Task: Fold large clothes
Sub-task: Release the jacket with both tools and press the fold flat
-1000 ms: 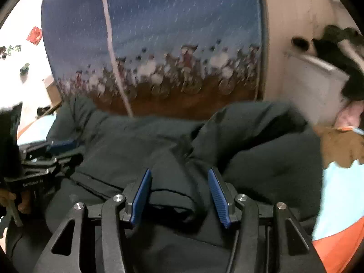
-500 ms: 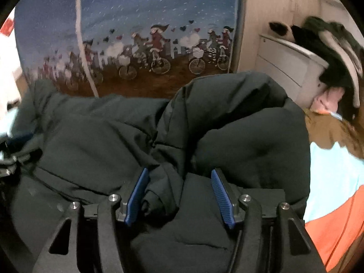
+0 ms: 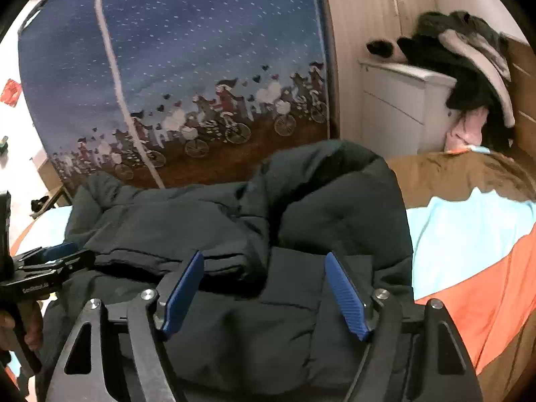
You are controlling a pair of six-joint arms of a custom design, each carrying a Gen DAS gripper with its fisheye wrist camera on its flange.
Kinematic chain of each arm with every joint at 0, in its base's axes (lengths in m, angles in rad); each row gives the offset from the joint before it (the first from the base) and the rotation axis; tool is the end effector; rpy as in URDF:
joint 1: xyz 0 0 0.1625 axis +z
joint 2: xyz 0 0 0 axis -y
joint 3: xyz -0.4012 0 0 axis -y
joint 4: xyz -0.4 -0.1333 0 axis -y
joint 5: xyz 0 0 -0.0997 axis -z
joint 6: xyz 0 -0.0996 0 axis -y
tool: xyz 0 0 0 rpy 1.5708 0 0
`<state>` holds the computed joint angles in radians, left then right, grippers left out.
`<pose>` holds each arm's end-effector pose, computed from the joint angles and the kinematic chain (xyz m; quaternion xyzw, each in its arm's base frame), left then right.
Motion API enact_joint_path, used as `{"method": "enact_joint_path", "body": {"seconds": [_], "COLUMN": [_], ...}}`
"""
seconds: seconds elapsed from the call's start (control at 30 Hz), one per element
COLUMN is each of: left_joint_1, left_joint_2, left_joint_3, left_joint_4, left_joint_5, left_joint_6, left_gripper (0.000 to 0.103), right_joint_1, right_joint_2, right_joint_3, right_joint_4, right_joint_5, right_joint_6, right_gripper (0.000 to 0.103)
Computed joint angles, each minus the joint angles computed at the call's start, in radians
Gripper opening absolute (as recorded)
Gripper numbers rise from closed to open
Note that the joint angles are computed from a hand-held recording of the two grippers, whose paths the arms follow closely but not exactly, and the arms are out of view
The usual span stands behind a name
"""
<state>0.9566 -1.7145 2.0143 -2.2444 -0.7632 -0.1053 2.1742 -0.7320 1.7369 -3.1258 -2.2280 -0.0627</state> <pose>-0.0873 -0.4801 0.4137 0.1568 0.8928 -0.2958 0.3012 0.4223 -0.4851 0.0779 0.2150 -0.8895 0.3307 0.2307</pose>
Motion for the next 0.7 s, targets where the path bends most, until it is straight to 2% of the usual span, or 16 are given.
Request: {"method": "enact_joint_path", "body": {"seconds": [0.1, 0.17, 0.27, 0.7], "left_joint_1": [-0.039, -0.075, -0.123, -0.369], "left_joint_2": [-0.044, -0.083, -0.135, -0.375], "left_joint_3": [0.021, 0.045, 0.075, 0.123], "left_joint_4": [0.021, 0.030, 0.037, 0.414], "left_joint_5": [0.021, 0.052, 0.091, 0.200], "left_joint_6": [-0.026, -0.050, -0.066, -0.356], "left_gripper": [0.073, 0.084, 0.092, 0.100], "right_joint_1": [0.026, 0.042, 0.070, 0.177], "right_joint_2": [-0.008, -0.016, -0.028, -0.093], "right_joint_3": [0.014, 0.026, 0.048, 0.138], "right_joint_4": [-0.028, -0.045, -0.071, -0.124], "right_joint_5": [0.007, 0.015, 0.014, 0.019], "right_joint_6": [-0.010, -0.010, -0.012, 0.009], "right_gripper": [0.084, 0.087, 0.091, 0.097]}}
